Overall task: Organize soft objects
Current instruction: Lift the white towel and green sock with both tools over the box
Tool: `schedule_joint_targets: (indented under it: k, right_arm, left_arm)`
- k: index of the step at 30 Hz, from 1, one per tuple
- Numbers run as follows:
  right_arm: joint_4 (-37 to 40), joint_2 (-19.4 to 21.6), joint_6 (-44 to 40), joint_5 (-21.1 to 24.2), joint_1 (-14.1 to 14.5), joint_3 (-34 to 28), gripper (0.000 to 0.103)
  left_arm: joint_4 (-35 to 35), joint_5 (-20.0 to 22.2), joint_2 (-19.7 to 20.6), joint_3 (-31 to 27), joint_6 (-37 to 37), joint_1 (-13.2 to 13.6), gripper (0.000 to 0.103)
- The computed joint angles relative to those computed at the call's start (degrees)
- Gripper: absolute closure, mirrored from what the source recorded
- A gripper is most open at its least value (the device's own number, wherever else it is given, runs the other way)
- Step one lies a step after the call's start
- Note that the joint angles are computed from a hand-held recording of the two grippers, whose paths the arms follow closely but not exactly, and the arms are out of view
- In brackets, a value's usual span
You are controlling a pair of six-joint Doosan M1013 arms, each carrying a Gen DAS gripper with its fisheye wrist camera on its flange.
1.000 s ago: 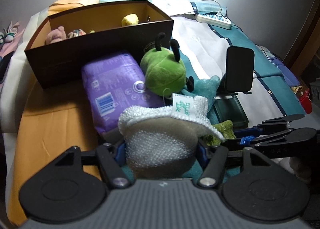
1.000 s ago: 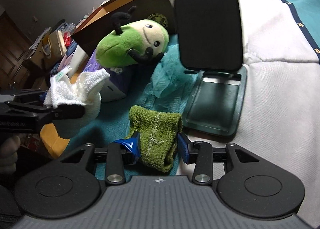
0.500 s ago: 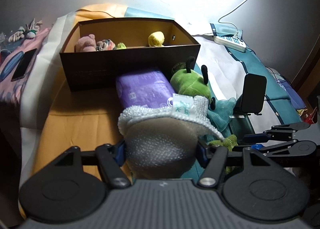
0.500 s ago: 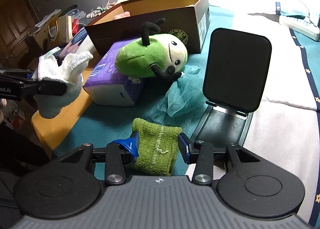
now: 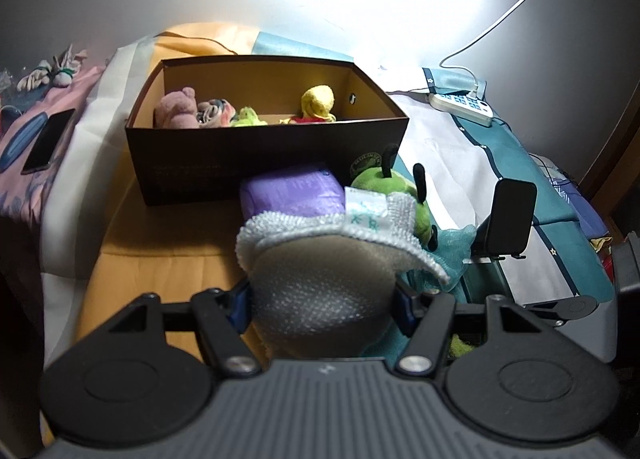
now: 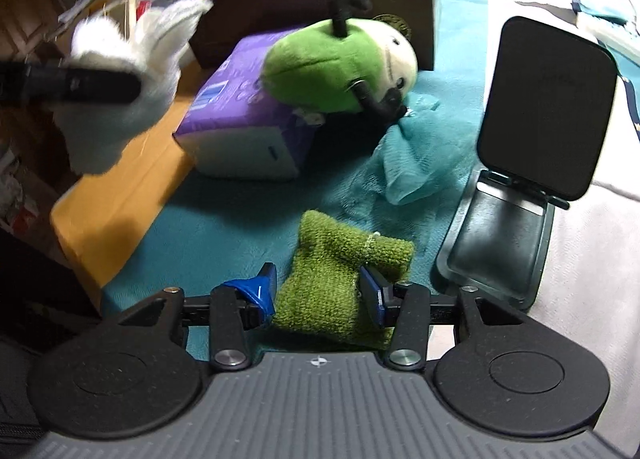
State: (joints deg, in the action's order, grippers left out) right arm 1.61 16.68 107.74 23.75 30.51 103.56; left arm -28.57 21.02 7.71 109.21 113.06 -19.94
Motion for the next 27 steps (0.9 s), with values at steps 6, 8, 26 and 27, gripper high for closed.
schedule_joint_targets:
  k: [6, 8, 26, 27]
  right_arm:
    - [-14.63, 0.07, 7.36, 0.60, 2.24, 0.51, 0.073]
    - [-21.26, 0.06, 11.38, 0.26, 3.20, 1.04, 0.076]
    - [-26.44, -4.56, 43.70, -3.51, 0.34, 5.14, 0.103]
    - [-26.56, -5.07, 46.11, -4.43, 0.01, 5.67, 0.103]
  left_arm:
    - [-2.46, -0.24, 0.56, -0.90, 2.54, 0.84, 0.039]
    - [-3.77, -0.17, 0.75, -1.21, 3.96, 1.17, 0.039]
    - [-12.13, 1.36, 3.45, -5.92, 14.27, 4.68, 0.039]
    - [-12.44, 1.48, 3.68, -6.28, 14.83, 4.79, 0.039]
